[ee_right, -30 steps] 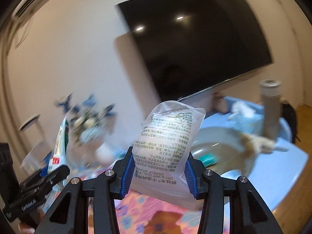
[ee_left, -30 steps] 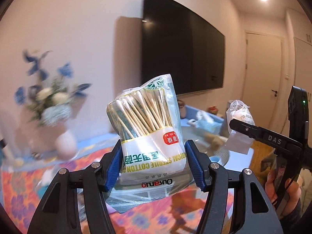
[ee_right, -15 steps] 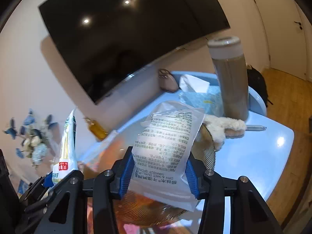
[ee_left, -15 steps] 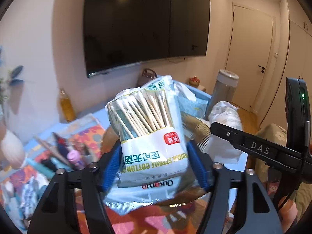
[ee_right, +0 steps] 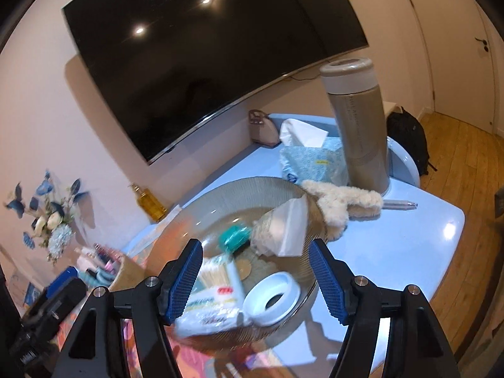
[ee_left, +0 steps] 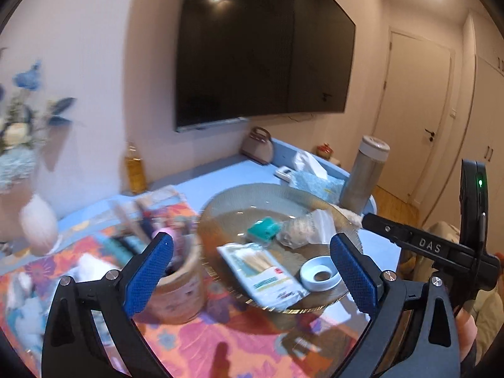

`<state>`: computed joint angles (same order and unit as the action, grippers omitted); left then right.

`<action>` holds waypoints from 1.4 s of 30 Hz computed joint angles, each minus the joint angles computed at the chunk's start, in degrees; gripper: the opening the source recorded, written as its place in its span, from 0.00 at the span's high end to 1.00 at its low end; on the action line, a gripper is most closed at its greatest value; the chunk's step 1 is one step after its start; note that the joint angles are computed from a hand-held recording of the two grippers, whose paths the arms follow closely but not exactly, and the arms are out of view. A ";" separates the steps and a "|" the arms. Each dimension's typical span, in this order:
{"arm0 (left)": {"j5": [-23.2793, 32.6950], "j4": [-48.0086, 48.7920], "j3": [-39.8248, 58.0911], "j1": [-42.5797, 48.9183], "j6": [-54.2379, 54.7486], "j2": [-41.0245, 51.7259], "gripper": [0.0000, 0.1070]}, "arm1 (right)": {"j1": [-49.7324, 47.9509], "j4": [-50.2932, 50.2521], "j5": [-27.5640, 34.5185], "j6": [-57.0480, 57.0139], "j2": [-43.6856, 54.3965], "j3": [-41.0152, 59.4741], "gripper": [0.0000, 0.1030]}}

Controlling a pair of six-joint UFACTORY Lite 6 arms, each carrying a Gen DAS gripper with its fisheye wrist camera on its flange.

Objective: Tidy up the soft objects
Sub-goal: 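Carry both bags to the glass bowl and open both tools to release them, then move both open tools back over the flowered tablecloth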

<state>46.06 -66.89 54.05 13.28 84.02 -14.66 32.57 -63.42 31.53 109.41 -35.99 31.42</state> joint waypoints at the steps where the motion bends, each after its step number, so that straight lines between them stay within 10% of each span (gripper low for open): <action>1: 2.69 -0.14 -0.10 3.80 0.61 -1.28 0.07 | 3.27 -0.87 2.36 1.16 0.16 0.66 0.34; 9: 23.00 2.18 9.10 35.44 4.32 1.42 0.07 | 34.15 -12.10 25.66 8.94 19.10 16.93 0.31; 15: 27.57 3.37 21.36 55.30 10.26 15.54 0.06 | 40.29 -19.98 19.75 20.06 37.51 28.38 0.00; 24: 10.57 8.09 34.06 57.49 10.90 42.93 0.06 | 31.43 -7.09 -0.95 3.53 68.95 54.94 0.00; 31: 3.35 11.88 41.23 53.88 6.35 57.23 0.07 | 29.43 9.29 2.69 -16.35 83.88 71.59 0.00; 42: 7.23 12.24 39.09 54.50 11.53 56.67 0.06 | 27.97 22.25 7.17 -31.14 93.37 84.80 0.00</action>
<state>53.28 -54.65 93.14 67.78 95.56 42.01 60.54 -41.17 38.70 78.28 57.38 116.22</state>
